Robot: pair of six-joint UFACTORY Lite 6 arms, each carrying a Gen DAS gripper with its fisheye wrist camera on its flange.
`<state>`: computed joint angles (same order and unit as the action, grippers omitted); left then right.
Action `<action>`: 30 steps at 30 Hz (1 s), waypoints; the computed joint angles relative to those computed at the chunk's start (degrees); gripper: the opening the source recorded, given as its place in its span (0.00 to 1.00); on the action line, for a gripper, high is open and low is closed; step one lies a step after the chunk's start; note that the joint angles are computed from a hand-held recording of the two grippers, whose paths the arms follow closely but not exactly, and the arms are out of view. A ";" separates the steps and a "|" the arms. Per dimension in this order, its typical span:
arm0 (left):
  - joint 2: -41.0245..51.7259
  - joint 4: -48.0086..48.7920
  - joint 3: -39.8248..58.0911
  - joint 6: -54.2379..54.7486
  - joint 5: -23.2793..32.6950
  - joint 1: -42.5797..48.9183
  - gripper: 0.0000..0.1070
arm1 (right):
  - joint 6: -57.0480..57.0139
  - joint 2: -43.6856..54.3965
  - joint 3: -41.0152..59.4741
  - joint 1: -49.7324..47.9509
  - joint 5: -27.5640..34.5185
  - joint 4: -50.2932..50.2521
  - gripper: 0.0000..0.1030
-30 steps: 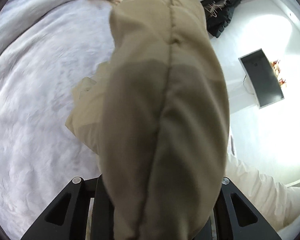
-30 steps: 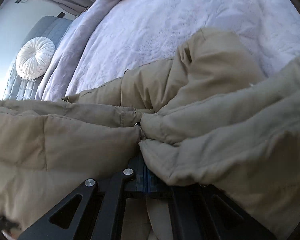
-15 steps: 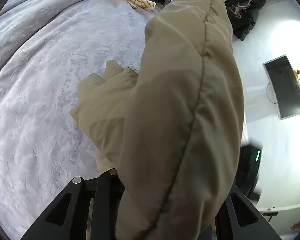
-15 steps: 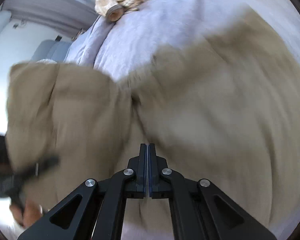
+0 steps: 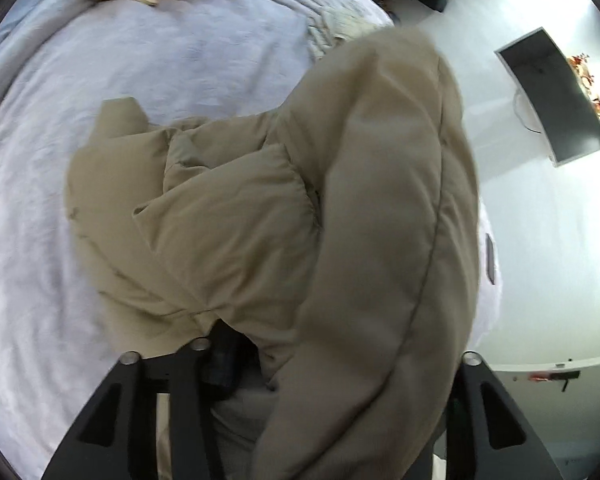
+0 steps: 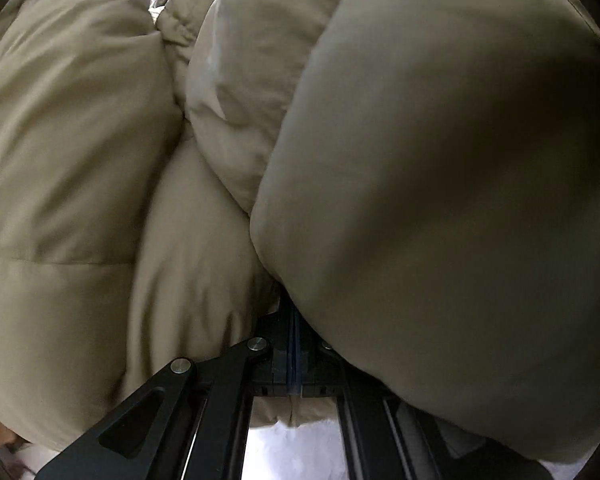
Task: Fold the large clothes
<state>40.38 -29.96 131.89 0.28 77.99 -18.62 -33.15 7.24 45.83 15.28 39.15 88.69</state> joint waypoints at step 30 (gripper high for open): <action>10.78 -14.12 2.11 13.29 -14.80 -16.78 0.80 | -14.02 -3.84 -5.83 -59.43 23.51 -20.94 0.56</action>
